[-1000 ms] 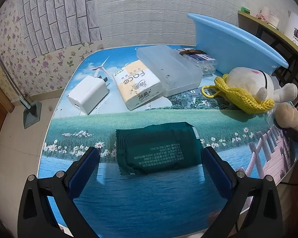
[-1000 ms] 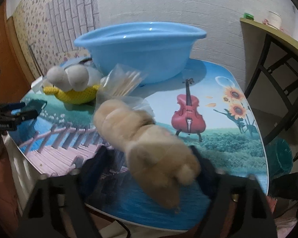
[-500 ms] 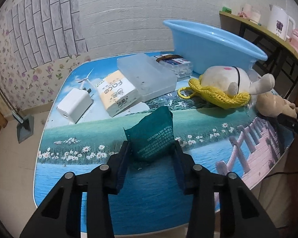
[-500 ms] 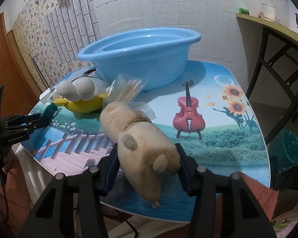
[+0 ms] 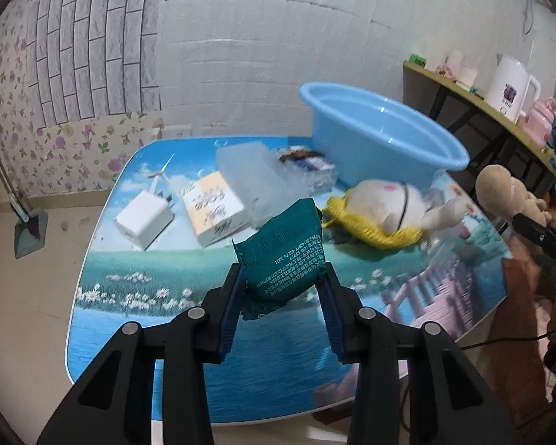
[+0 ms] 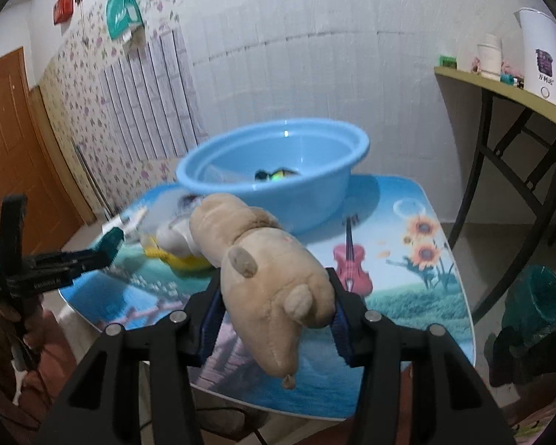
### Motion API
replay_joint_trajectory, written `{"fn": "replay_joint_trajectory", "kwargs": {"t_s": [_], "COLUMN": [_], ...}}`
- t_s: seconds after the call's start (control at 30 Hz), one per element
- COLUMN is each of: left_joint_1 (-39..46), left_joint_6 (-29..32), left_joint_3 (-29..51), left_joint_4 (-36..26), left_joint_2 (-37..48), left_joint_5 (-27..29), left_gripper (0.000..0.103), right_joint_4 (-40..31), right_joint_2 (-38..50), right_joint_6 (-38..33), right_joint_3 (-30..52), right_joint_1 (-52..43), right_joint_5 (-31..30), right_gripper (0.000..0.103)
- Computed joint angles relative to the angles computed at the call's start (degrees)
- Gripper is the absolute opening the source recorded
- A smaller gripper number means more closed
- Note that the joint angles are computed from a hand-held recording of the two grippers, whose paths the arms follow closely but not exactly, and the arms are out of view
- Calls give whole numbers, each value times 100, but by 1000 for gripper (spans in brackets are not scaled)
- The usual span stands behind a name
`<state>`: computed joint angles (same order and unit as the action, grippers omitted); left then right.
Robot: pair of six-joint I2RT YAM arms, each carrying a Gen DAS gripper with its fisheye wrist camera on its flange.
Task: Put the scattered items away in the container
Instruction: 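Carry green pouch and plush bear over blue basin and open both grippers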
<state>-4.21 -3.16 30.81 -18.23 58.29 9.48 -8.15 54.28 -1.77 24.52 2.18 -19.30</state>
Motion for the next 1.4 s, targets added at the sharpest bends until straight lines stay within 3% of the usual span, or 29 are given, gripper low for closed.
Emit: {"fn": "replay_joint_trajectory", "kwargs": {"t_s": [0.57,1.1,1.4], "left_joint_1": [-630,-1452,-1618], "left_joint_6": [-247,-295,-287], "left_joint_3": [1028,2399,3035], "left_joint_4": [88,466,481], "left_joint_2": [505,2249,3101], "left_joint_5": [-111,-369,-492], "left_gripper": [39,39,43], "right_joint_4": [42,1060,881], "right_joint_2": [28,1843,3005], "right_joint_6": [154,286,118], "right_joint_3": [457,1352,2270], "right_joint_1": [343,416,434], "right_joint_5": [33,8,31], "right_gripper": [49,49,53]}}
